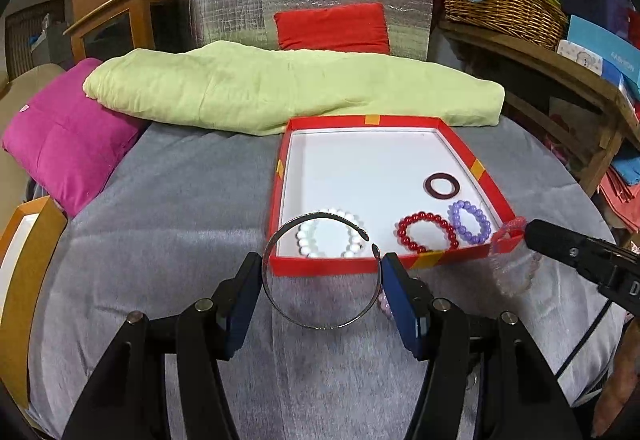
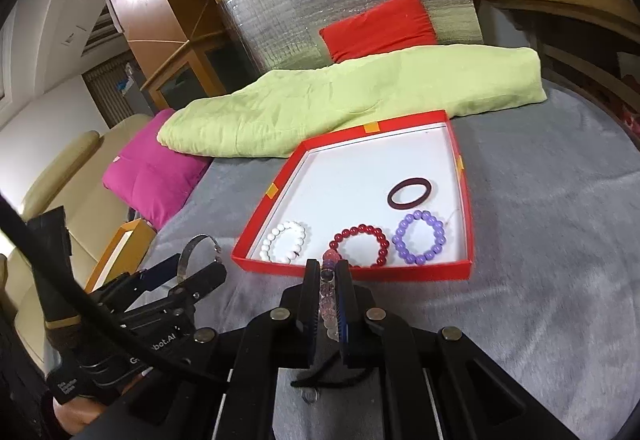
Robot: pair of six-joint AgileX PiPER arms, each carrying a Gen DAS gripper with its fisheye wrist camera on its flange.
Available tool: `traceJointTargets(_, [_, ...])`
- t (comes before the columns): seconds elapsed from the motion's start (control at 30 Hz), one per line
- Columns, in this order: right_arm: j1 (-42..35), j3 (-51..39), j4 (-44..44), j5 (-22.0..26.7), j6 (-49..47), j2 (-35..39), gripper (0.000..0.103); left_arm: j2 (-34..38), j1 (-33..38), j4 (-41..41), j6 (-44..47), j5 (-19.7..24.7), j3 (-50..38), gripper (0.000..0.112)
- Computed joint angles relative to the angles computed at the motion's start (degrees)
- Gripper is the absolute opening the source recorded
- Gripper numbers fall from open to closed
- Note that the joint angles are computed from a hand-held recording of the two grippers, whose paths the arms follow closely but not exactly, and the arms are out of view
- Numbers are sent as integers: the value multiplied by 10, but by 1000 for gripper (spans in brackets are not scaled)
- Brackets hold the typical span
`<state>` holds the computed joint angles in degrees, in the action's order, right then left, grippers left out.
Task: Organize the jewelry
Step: 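Lower the silver bangle into the red box with left tool while right tool lowers its bracelet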
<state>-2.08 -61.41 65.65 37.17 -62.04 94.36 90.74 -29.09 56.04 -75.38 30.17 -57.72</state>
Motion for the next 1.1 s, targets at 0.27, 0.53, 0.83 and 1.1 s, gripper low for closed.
traceJointTargets(0.27, [24,-140,-68,17,115,91,8,40,50,-109,127,-31,-75,62])
traceJointTargets(0.53, [39,-329,-107,70,242,216,8,122,78,-197,265,6,-220,62])
traceJointTargets(0.83, [51,-517,-133,121,365,348,8,213,122,-329,386,9,-320,63])
traceJointTargets(1.1, [57,-606,-171,140,451,420,8,277,132,-388,449,37,-391,63])
